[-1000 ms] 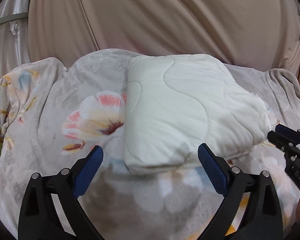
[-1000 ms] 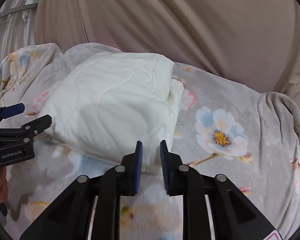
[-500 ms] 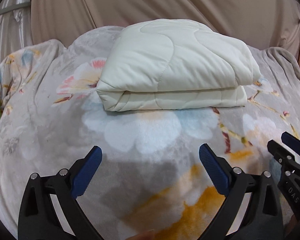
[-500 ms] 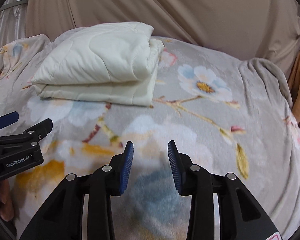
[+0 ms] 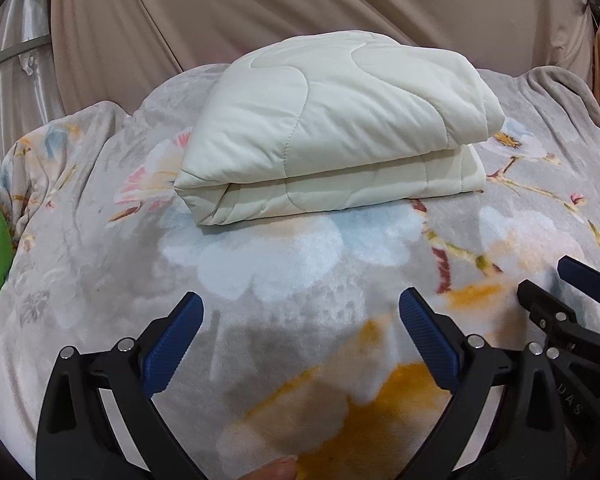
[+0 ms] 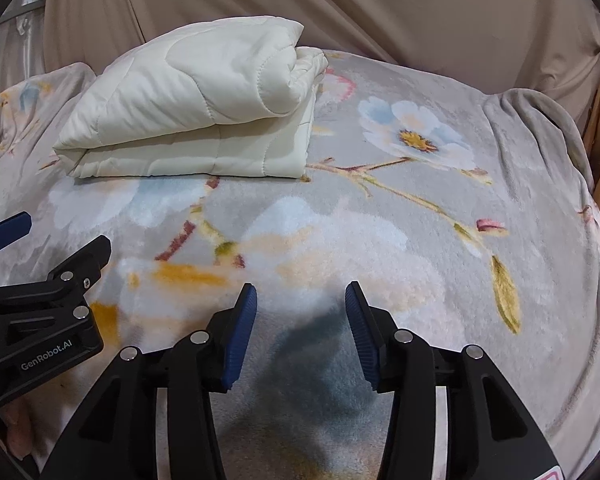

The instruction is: Fold large clothes

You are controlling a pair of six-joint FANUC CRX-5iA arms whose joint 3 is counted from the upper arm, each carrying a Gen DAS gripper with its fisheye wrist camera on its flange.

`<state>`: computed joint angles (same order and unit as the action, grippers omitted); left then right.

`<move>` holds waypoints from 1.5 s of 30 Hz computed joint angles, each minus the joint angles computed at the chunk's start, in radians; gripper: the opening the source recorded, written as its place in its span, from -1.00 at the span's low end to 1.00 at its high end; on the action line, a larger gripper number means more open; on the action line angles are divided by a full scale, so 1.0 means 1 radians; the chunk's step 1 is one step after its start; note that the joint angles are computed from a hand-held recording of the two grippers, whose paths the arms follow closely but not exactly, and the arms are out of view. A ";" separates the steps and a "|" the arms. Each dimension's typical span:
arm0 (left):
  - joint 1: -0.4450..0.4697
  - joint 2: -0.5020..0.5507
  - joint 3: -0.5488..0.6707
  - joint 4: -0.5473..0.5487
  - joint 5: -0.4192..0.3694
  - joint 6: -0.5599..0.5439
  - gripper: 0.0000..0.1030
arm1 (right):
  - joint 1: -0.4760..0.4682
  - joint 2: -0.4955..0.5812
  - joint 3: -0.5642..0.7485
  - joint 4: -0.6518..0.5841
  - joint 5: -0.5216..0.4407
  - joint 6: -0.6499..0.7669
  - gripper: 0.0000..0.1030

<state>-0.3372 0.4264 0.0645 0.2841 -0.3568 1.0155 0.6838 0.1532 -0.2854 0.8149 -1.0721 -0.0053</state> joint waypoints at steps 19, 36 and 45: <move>-0.005 -0.006 -0.005 -0.031 0.023 0.025 0.87 | 0.013 0.004 -0.014 0.053 0.000 -0.021 -0.07; -0.004 -0.007 -0.009 -0.035 0.035 0.022 0.87 | 0.013 -0.001 -0.022 0.065 0.006 -0.023 -0.07; -0.004 -0.009 -0.010 -0.039 0.038 0.025 0.86 | 0.014 -0.001 -0.023 0.066 0.005 -0.024 -0.07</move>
